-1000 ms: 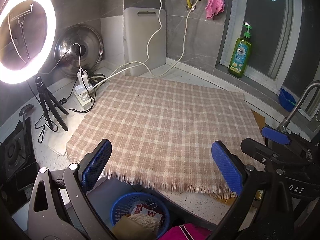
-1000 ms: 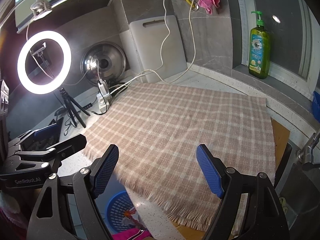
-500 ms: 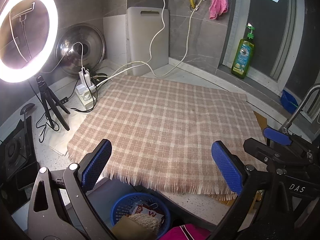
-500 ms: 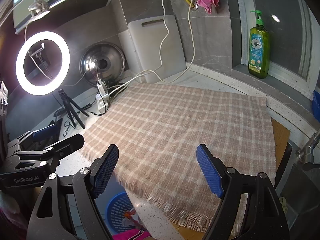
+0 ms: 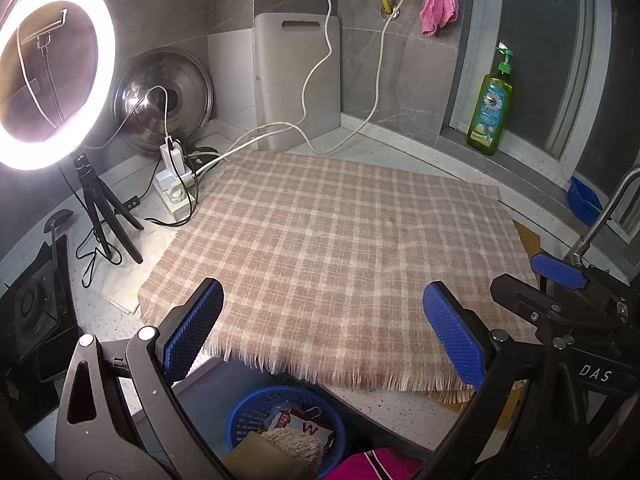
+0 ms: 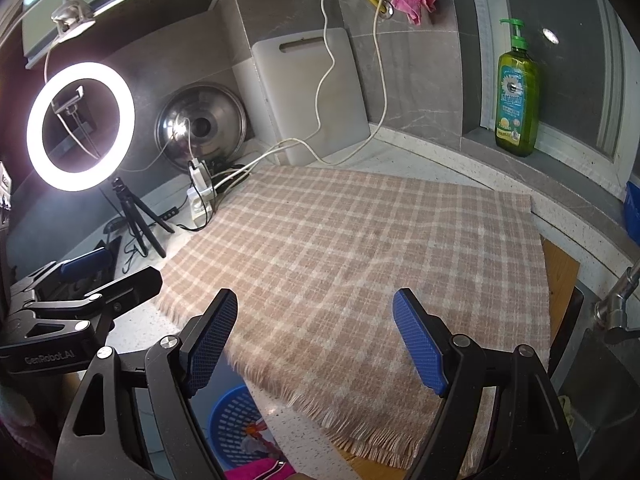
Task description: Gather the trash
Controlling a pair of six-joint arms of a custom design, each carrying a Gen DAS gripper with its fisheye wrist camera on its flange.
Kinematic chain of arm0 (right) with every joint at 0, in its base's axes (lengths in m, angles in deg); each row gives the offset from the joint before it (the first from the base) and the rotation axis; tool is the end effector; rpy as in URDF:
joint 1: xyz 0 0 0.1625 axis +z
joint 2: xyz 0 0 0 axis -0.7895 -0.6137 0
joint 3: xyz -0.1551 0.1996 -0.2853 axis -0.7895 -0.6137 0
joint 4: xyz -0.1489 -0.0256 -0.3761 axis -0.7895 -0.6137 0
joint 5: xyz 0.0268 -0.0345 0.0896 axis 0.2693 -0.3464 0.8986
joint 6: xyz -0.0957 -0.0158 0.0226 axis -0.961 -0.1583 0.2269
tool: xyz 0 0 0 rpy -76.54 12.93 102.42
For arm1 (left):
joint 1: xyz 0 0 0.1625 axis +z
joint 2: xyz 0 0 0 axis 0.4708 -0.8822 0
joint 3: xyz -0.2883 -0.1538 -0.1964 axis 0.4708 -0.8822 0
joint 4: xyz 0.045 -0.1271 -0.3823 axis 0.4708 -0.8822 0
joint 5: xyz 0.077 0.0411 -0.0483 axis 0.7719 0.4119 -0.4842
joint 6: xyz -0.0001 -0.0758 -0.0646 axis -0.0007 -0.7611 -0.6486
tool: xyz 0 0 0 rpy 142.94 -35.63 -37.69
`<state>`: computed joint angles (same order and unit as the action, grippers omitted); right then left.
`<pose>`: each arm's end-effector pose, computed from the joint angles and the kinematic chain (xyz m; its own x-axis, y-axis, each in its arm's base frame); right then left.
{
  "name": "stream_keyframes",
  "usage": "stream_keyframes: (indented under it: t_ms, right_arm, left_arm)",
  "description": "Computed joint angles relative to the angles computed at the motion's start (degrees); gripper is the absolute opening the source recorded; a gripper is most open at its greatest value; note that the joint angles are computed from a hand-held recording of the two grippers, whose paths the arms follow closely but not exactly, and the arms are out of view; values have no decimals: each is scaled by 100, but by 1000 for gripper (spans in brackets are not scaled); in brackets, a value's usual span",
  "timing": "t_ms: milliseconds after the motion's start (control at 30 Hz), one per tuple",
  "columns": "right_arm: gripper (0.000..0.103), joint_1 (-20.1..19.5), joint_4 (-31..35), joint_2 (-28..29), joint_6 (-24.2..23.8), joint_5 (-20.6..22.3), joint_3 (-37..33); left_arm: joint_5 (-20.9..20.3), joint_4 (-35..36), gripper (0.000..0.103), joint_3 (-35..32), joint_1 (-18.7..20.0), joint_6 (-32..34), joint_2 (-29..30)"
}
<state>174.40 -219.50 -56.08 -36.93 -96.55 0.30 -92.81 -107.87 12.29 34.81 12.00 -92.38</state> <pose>0.5175 -0.6844 0.0448 -0.8309 -0.1658 0.5311 -0.4701 0.7199 -0.5106 -0.1306 -0.7024 0.4548 -0.7342 0.0860 -0.6735 0.5202 0.7087 -0.4766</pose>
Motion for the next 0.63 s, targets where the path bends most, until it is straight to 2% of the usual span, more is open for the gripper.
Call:
stream_keyframes:
  t_ms: [400,633]
  right_arm:
    - [80,-10,33,-21,63,-25,45]
    - [80,-26,75,-52,115,-12,104]
  left_arm:
    - [73,-21,102,-30,32,146,46]
    - [130,-308,102,83,16,342,41]
